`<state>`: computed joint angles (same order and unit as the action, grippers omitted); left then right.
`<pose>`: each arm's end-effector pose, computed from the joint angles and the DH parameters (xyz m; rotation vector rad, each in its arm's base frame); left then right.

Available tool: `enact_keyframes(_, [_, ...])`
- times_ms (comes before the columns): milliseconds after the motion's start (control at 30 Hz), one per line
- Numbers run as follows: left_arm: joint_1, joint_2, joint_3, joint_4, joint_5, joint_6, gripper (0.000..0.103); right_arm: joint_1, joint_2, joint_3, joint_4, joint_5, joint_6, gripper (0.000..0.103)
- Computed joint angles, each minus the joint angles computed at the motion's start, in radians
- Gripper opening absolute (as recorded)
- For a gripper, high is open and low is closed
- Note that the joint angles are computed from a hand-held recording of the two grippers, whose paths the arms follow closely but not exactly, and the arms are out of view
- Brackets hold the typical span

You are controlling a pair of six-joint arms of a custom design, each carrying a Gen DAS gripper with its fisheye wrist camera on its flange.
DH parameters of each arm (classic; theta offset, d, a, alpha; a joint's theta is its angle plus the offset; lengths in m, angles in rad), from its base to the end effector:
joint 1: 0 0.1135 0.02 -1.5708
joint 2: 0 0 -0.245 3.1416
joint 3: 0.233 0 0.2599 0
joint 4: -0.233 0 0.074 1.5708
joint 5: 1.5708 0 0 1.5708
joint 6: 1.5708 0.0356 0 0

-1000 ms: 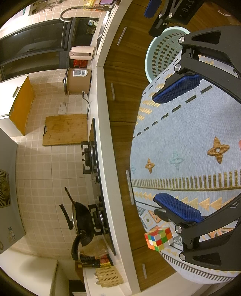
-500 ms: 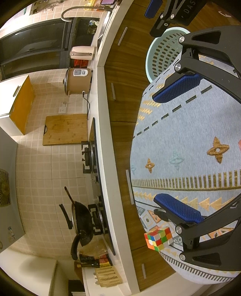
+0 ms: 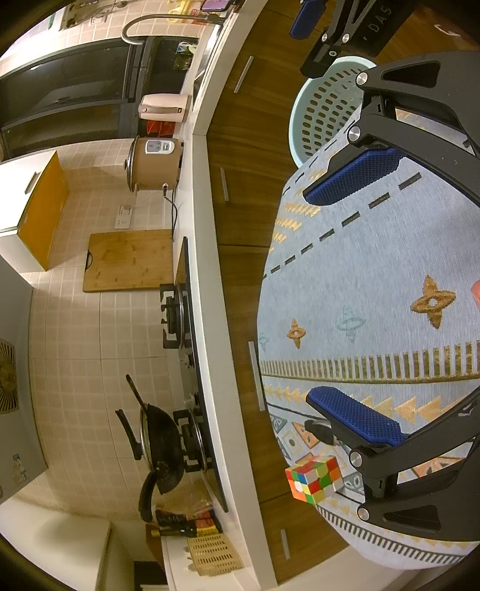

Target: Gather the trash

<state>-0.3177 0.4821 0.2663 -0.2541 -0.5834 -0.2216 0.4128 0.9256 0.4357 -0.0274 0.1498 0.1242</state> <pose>0.1536 -0.0299 0.1846 -0.2630 1.9486 0.2435 0.2027 0.0830 0.1892 -0.2097 2.0757 0.1708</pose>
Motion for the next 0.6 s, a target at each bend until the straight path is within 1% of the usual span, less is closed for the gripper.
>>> enact_keyframes(267, [0.003,-0.001,0.001,-0.005,0.007,-0.002,0.095,0.006,0.005,-0.004,0.005,0.012,-0.001,0.063])
enact_keyframes(600, [-0.014,0.002,0.004,-0.01,-0.02,-0.016,0.095,0.007,0.014,-0.001,0.011,0.013,-0.001,0.063])
